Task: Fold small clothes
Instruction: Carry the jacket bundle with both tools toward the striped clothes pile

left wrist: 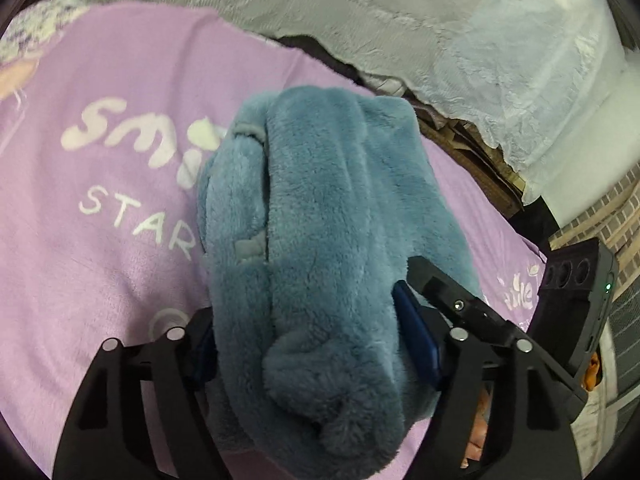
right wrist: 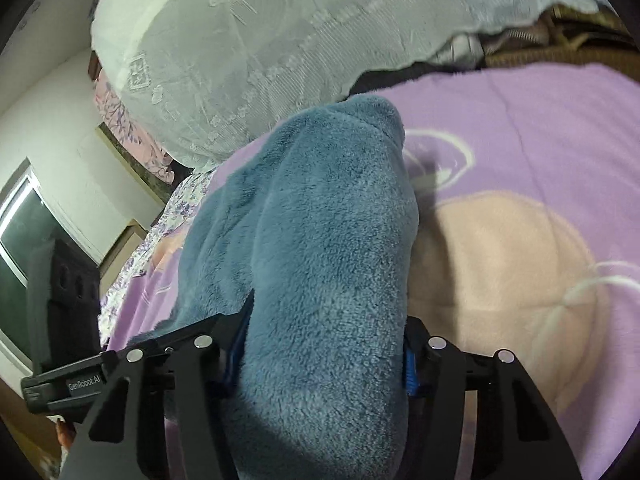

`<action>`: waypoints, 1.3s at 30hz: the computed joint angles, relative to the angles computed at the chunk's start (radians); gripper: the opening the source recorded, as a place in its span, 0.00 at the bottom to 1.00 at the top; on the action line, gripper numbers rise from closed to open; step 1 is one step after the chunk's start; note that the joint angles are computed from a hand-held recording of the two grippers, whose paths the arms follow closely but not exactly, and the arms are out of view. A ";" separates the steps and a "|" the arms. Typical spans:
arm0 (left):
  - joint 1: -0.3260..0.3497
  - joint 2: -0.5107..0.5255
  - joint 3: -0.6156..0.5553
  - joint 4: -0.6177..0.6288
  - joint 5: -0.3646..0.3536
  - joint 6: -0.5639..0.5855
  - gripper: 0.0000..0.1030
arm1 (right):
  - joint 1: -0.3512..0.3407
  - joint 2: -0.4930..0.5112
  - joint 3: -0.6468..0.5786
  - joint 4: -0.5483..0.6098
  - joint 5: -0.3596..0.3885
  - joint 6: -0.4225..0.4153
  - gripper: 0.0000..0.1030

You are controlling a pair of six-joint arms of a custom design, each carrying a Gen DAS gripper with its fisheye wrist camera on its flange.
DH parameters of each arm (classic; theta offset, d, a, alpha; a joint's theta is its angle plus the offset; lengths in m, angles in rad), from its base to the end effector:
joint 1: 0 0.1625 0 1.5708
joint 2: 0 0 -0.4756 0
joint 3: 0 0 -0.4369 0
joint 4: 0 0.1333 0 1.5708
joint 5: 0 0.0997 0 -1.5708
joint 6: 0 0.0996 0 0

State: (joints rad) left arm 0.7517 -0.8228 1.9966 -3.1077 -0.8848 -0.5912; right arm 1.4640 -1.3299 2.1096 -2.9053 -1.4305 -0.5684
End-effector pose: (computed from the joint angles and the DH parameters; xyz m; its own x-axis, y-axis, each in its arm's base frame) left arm -0.3137 -0.5621 0.0716 -0.9558 -0.0140 -0.2937 0.1809 0.7594 -0.6249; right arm 0.0866 -0.5734 0.2859 -0.8851 -0.4277 0.1834 -0.4578 0.7297 -0.5079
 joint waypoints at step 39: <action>-0.234 0.441 -0.587 0.260 -0.310 0.266 0.69 | -0.523 -0.563 -0.011 0.059 0.242 -0.093 0.57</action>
